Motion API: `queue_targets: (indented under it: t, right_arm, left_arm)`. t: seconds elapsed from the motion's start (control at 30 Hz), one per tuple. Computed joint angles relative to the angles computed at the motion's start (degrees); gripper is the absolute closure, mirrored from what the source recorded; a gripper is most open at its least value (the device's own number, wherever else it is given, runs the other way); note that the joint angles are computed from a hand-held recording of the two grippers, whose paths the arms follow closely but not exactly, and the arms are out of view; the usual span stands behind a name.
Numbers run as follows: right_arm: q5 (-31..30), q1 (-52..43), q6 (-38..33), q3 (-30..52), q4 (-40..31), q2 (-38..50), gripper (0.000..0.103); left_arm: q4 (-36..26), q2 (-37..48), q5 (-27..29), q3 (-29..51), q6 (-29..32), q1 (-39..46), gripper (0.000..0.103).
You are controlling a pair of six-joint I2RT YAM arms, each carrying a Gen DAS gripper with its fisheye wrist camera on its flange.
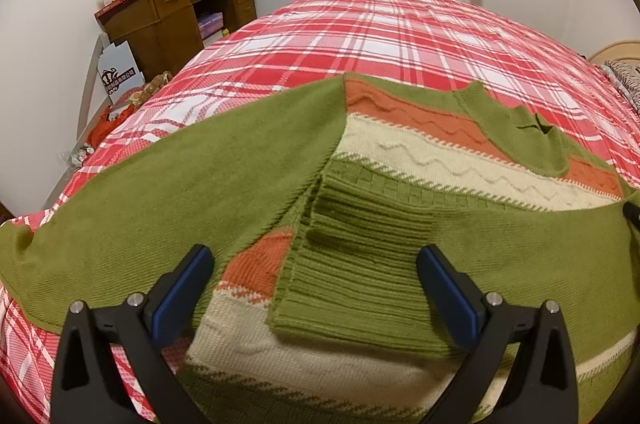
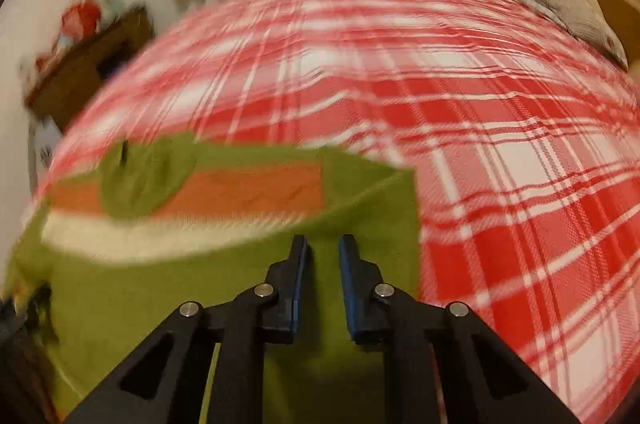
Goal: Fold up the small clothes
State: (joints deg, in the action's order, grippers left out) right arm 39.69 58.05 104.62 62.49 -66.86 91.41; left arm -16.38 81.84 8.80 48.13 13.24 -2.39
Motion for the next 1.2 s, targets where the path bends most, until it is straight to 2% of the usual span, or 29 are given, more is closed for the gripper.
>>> queue_targets:
  t: [0.07,0.13,0.2,0.3,0.33,0.47,0.53,0.73,0.9,0.97,1.07,1.2]
  right_arm:
    - [0.71,-0.59,0.98,-3.17,3.16,-3.12,0.089]
    - [0.94,-0.59,0.69,-2.91,3.21,-2.73,0.089]
    - [1.05,0.14,1.79,-0.94,0.78,-1.15,0.089]
    - [1.39,5.64,11.80,4.27,-7.31,2.33,0.086]
    - [2.20,7.95,12.85,6.42,-8.13,3.61,0.086]
    - [2.13,12.72,8.46,15.74,-9.41,10.82,0.086]
    - [-0.72,12.81,6.14,15.98,-6.12,13.33,0.083]
    - [0.32,13.73,8.31,20.93,-11.75,18.85,0.079]
    - [1.01,14.12,9.08,18.26,-10.10,17.00,0.078]
    - [1.40,14.02,9.01,17.52,-9.33,16.28,0.076]
    - [1.61,14.27,9.09,17.95,-9.26,16.53,0.073]
    - [1.61,14.02,8.16,18.35,-9.10,16.90,0.069]
  left_arm:
    - [-0.01,0.09,0.14,0.05,0.11,0.09,0.000]
    - [0.04,0.08,0.06,0.02,0.03,-0.03,0.000]
    - [0.02,0.07,0.01,0.02,0.06,-0.02,0.000]
    - [-0.01,0.05,0.07,-0.02,0.04,-0.01,0.000]
    - [0.00,0.10,0.10,0.00,-0.01,-0.01,0.000]
    - [0.16,-0.04,0.00,-0.23,0.04,-0.05,0.000]
    - [0.09,-0.03,0.01,-0.18,0.00,-0.09,0.000]
    - [0.15,-0.04,0.21,-0.28,0.03,0.03,0.000]
    - [-2.49,-1.17,1.94,0.16,2.77,1.76,0.000]
    - [-4.44,-2.89,3.30,0.10,5.59,4.37,0.000]
    - [-2.95,-7.52,4.04,-1.55,6.34,12.34,0.000]
    - [-2.07,-4.79,5.74,4.35,1.67,26.92,0.000]
